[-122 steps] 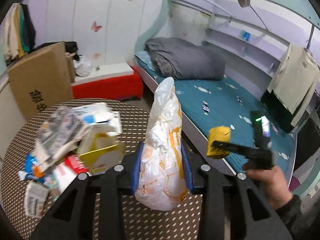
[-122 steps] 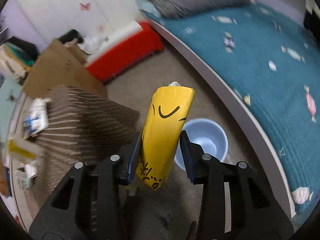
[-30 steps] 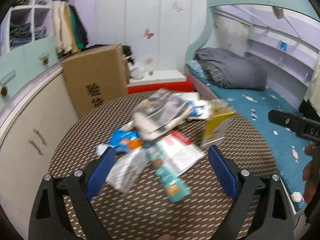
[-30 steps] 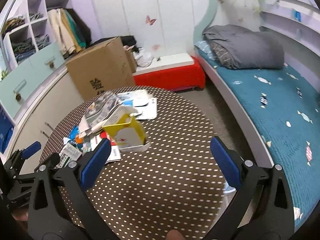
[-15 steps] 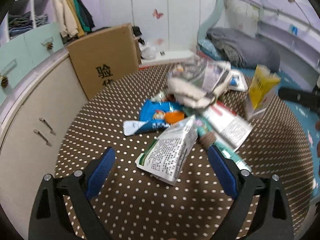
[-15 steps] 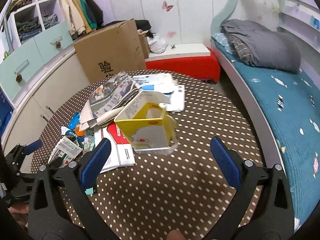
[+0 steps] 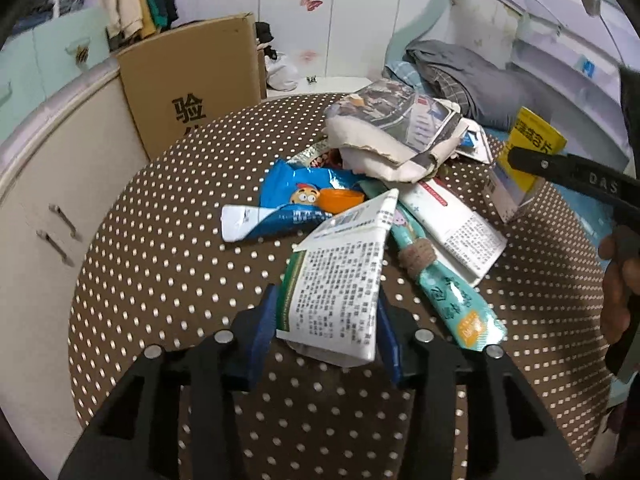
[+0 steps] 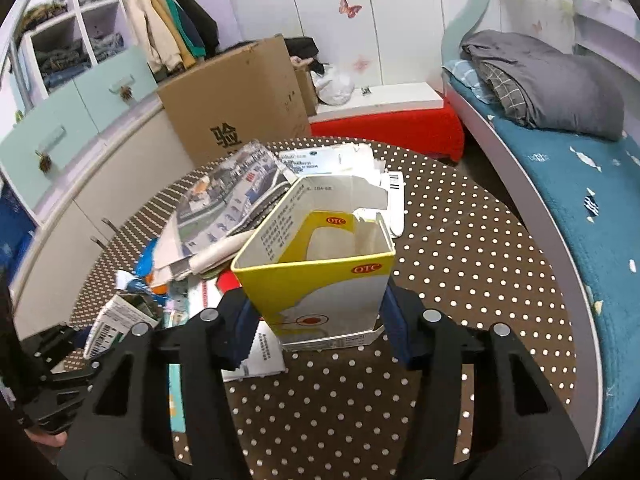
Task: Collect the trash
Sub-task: 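Carry both items to the wastebasket and release them inside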
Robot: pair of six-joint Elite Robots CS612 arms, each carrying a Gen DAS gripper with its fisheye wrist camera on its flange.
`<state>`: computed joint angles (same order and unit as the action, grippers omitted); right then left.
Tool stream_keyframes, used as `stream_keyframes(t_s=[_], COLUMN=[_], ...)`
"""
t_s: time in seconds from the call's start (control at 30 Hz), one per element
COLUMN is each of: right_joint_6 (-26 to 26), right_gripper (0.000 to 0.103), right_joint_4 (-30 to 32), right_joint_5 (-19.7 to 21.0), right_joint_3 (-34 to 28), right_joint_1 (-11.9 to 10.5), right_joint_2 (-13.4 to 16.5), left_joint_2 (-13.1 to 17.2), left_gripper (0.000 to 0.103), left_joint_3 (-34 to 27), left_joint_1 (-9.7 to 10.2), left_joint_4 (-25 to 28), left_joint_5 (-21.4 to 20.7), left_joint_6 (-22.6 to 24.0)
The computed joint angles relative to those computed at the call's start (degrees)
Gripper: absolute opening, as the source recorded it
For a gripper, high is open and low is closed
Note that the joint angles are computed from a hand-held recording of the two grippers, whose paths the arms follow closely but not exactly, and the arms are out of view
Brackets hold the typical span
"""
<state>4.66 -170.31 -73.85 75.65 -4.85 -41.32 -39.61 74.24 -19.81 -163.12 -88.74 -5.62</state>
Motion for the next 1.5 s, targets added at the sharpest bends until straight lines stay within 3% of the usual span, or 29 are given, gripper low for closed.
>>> stream_keyframes(t_s=[0.4, 0.57, 0.73, 0.9, 1.17, 1.27, 1.33, 1.4, 1.5], right_joint_6=[4.60, 8.35, 11.35, 13.37, 15.93, 17.83, 19.86, 22.01, 25.44], right_gripper=[0.053, 0.053, 0.053, 0.053, 0.054, 0.062, 0.075, 0.077, 0.081], right_joint_4=[-6.04, -8.89, -8.52, -4.03, 5.61, 7.80, 9.00, 10.54, 8.19], right_joint_5=[7.58, 7.66, 4.19, 1.54, 0.60, 1.07, 1.66, 2.26, 2.36], right_joint_3=[5.80, 7.47, 8.31, 6.82, 1.47, -0.58, -1.64, -2.40, -0.83], right_joint_1=[-5.15, -8.38, -11.39, -13.53, -15.40, -15.87, -16.27, -16.76, -17.44], right_joint_2=[-4.53, -5.67, -5.43, -3.20, 4.07, 6.86, 8.47, 9.66, 9.53], left_joint_2=[-3.11, -2.36, -0.01, 2.68, 7.54, 9.83, 11.54, 13.07, 16.11], left_gripper=[0.043, 0.043, 0.043, 0.043, 0.043, 0.043, 0.043, 0.043, 0.043], left_joint_3=[2.84, -0.56, -5.89, -11.10, -20.06, -24.17, -27.25, -29.96, -35.50], left_joint_1=[-1.68, -3.48, -5.27, -7.19, -9.38, -10.08, -10.61, -10.95, -11.76], left_joint_4=[-6.01, -7.05, -5.04, -1.86, 6.98, 11.37, 14.70, 17.48, 23.02], left_joint_5=[-3.62, -5.79, -9.85, -12.43, -13.32, -13.34, -13.37, -13.41, -13.48], left_joint_6=[-2.31, -1.27, -0.71, -0.53, 1.68, 2.55, 3.21, 4.07, 5.73])
